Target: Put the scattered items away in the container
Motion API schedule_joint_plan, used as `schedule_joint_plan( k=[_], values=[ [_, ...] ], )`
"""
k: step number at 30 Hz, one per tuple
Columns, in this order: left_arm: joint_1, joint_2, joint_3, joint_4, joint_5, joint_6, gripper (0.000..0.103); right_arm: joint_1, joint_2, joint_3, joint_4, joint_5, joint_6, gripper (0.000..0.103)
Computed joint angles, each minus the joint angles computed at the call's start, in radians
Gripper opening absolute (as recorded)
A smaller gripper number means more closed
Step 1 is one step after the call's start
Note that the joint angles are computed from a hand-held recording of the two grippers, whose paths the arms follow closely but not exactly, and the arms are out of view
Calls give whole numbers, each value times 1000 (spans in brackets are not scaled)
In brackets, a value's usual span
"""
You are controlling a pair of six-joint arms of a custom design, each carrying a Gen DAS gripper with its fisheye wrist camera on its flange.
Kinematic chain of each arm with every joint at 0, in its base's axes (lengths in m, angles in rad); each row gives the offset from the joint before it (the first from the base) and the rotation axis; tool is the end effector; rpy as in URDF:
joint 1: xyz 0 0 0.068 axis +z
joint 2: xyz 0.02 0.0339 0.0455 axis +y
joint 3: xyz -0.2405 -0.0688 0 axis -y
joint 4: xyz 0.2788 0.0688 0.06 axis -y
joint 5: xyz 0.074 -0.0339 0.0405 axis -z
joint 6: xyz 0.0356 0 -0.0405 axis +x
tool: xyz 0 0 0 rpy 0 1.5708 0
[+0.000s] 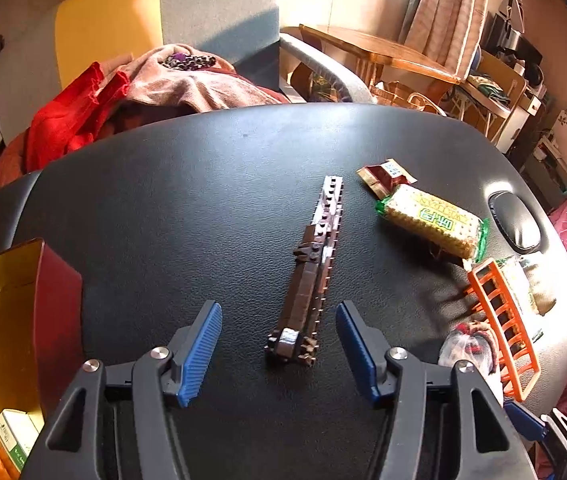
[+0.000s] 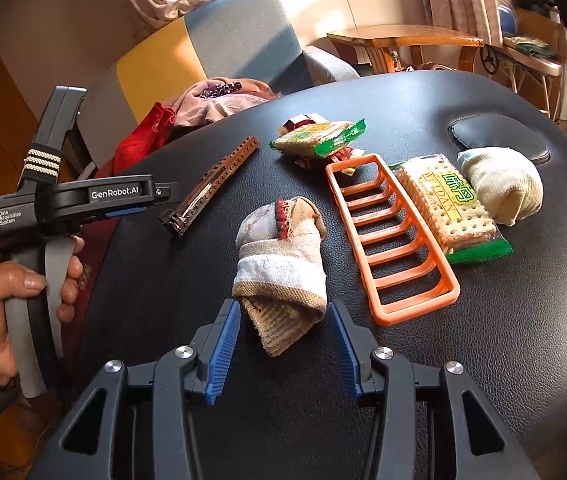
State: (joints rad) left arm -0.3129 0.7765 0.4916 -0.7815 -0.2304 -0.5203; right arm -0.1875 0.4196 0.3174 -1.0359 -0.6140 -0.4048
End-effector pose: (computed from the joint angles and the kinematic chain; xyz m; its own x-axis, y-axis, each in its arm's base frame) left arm 0.1789 -0.0493 0.1661 -0.8195 -0.2436 -0.5187 -0.2452 0.9672 -0.0668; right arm 0.1287 -0.0035 0.1491 -0.7864 -0.1784 -0.5914 -0.4294 0.8462 0.3156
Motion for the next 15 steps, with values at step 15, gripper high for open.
schedule_joint_plan(
  k=[15],
  values=[
    [21, 66, 16, 42, 44, 22, 61, 0, -9, 4, -41, -14, -6, 47]
  ],
)
